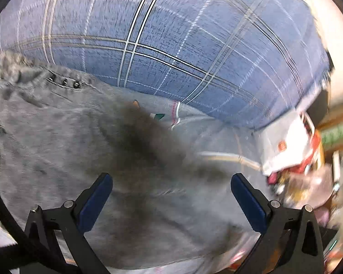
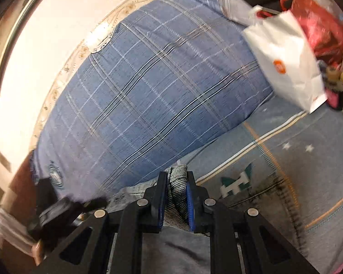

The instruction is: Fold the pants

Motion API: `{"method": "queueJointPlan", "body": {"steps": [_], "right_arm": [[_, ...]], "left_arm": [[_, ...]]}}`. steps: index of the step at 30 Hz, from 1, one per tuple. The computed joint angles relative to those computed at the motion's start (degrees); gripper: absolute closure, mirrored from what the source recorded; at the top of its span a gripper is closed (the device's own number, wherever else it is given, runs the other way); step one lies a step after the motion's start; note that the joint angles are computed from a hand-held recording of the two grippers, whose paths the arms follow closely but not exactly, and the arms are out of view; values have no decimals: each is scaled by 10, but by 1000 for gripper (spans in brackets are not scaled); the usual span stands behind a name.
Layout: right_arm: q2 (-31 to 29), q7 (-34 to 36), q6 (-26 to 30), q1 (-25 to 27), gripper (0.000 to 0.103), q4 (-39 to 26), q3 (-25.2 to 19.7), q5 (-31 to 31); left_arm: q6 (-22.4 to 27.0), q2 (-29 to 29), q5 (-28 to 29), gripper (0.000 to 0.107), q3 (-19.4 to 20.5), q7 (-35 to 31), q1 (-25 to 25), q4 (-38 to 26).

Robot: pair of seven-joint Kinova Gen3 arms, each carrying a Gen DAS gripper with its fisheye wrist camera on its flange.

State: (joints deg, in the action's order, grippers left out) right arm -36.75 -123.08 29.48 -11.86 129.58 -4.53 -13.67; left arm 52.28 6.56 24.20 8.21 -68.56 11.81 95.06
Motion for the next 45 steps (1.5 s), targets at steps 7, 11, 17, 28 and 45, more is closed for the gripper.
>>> {"method": "queueJointPlan", "body": {"steps": [7, 11, 17, 28, 45], "right_arm": [[2, 35, -9, -25, 86, 11, 7, 14], [24, 56, 1, -30, 86, 9, 31, 14], [-12, 136, -71, -98, 86, 50, 141, -46], [-70, 101, 66, -38, 86, 88, 129, -58], [-94, 132, 67, -61, 85, 93, 207, -45]], "left_arm": [[126, 144, -96, 55, 32, 131, 19, -161], [76, 119, -58, 100, -4, 131, 27, -105], [-58, -40, 36, 102, -112, 73, 117, 33], [-139, -122, 45, 102, 17, 100, 98, 240], [-156, -131, -33, 102, 19, 146, 168, 213]]}}
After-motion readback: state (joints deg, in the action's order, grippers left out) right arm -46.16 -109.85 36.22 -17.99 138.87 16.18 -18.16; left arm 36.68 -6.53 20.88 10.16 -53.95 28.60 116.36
